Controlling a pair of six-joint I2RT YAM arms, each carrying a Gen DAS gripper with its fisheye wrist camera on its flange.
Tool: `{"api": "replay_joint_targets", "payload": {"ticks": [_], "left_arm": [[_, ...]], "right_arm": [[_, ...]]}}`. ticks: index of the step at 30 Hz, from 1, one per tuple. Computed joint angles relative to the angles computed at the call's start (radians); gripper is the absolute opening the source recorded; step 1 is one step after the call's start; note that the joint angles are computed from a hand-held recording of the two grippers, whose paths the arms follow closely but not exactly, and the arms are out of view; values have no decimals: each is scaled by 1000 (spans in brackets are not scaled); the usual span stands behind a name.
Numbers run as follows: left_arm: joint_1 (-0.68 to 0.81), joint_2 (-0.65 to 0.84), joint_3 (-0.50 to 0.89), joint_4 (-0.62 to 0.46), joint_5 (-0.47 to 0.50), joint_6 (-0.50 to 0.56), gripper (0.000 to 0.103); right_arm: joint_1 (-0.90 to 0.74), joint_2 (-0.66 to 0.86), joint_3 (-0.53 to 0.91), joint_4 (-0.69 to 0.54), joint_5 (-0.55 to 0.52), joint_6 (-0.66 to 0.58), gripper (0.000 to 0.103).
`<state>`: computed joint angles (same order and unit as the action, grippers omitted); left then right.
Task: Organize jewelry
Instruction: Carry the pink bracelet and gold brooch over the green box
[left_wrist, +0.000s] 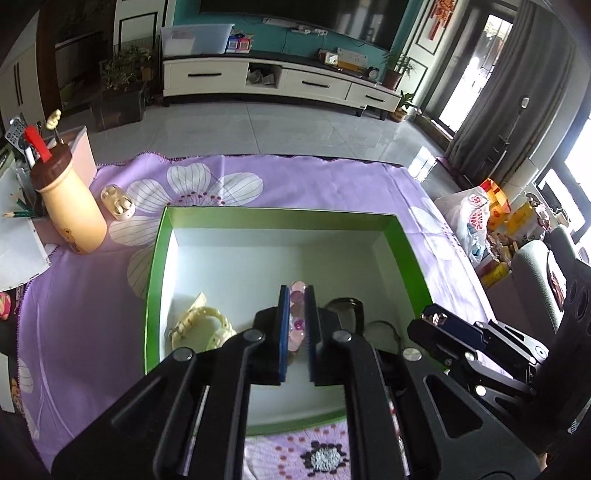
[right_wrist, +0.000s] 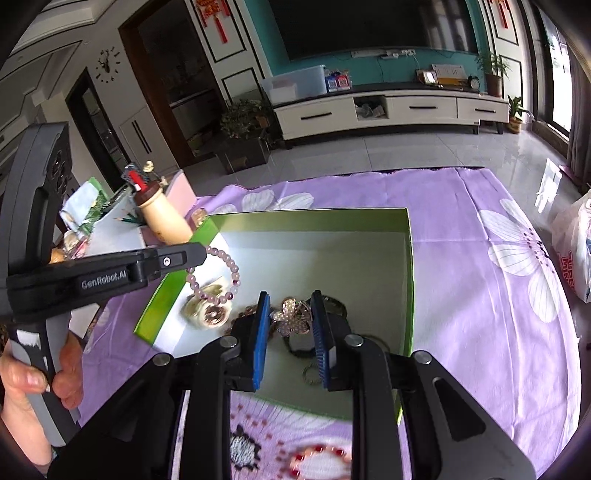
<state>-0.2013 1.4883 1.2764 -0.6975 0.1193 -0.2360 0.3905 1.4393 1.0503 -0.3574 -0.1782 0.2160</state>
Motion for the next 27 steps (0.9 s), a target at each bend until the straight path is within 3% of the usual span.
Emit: {"api": "replay_joint_targets", "payload": {"ticks": [11,27], "left_arm": [[-13,234,173,-39,-48,-21,7],[1,332,201,-28,-70,-37,7]], "right_arm": [[-22,222,207,-98,40,-23,22],[-31,347,282,-103,94,-34,22]]}}
